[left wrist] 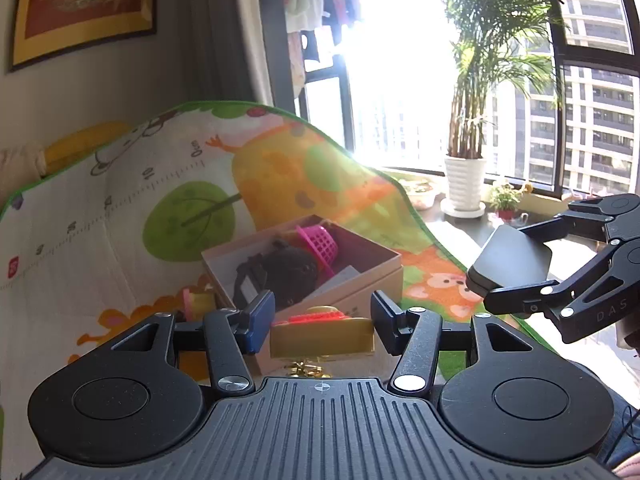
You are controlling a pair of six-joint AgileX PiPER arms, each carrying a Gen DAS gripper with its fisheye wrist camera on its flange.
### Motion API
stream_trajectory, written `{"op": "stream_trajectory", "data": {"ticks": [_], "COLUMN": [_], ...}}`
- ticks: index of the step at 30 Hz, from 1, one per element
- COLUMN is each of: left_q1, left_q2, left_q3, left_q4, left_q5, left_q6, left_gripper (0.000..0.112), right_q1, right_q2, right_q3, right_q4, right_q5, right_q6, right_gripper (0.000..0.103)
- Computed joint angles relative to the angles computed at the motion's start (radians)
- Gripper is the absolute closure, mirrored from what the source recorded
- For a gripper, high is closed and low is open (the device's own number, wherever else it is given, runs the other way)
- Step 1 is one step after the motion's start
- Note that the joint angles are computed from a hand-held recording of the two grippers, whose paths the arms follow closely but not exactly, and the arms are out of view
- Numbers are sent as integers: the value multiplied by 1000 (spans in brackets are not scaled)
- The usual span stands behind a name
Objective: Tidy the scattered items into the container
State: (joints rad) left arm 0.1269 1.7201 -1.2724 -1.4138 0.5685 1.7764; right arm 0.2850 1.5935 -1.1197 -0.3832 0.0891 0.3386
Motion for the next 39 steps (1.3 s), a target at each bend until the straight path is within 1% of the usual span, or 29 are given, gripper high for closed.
{"op": "stream_trajectory", "data": {"ticks": [2,4,5,6,7,8,9,10,11,12,13,14,15,16,17,19,23,26,27,29,30,31,33,34,35,36,37,38,39], "left_q1": [-10,-23,-30,-37,-44,-49,-52,-53,-52,-48,-42,-33,-20,-7,6,31,75,98,104,116,122,127,138,141,140,133,121,109,103], "left_q2": [43,104,134,173,213,254,305,357,404,458,510,547,575,588,588,569,507,463,452,441,443,449,471,479,484,480,467,445,424], "left_q3": [-95,-215,-270,-334,-395,-453,-519,-580,-633,-698,-762,-804,-832,-838,-823,-762,-609,-488,-455,-414,-411,-422,-465,-486,-503,-512,-509,-490,-467], "left_q4": [7,24,29,33,37,50,67,80,99,146,206,251,286,302,304,280,203,92,56,17,26,58,146,189,241,311,386,447,481], "left_q5": [-2,2,2,2,3,4,10,21,34,55,75,87,99,106,100,82,68,24,6,-23,-23,-10,46,73,97,105,95,81,80], "left_q6": [-36,-94,-116,-138,-160,-193,-239,-279,-319,-389,-476,-551,-615,-646,-652,-606,-483,-376,-350,-344,-374,-426,-564,-617,-664,-713,-765,-797,-796], "left_gripper": [54,54,55,62,65,64,64,63,54,38,33,28,27,26,20,17,15,11,10,10,10,10,9,9,9,9,9,9,9], "right_q1": [-16,-33,-43,-55,-70,-86,-97,-111,-120,-133,-147,-157,-163,-166,-169,-171,-163,-144,-131,-100,-79,-51,-6,27,48,66,74,77,79], "right_q2": [37,95,132,175,229,282,326,386,456,522,590,663,723,775,801,806,807,742,713,658,636,611,591,585,588,599,612,620,623], "right_q3": [-81,-195,-264,-343,-437,-524,-591,-691,-791,-891,-991,-1091,-1191,-1264,-1298,-1276,-1256,-1142,-1095,-992,-946,-894,-829,-793,-782,-786,-802,-817,-828], "right_q4": [195,374,472,572,672,772,835,862,882,910,947,961,935,910,903,889,833,866,880,903,904,894,854,782,709,636,604,605,617], "right_q5": [13,38,60,87,125,161,187,241,281,345,415,478,541,578,596,572,562,508,487,442,428,413,375,332,310,301,312,327,339], "right_q6": [-200,-400,-500,-600,-688,-769,-813,-817,-800,-793,-789,-753,-697,-649,-633,-620,-593,-689,-741,-859,-911,-961,-1012,-993,-951,-907,-886,-890,-910], "right_gripper": [11,11,11,11,11,11,11,11,11,10,10,10,10,10,9,7,7,7,9,22,33,39,39,39,39,39,40,43,49]}}
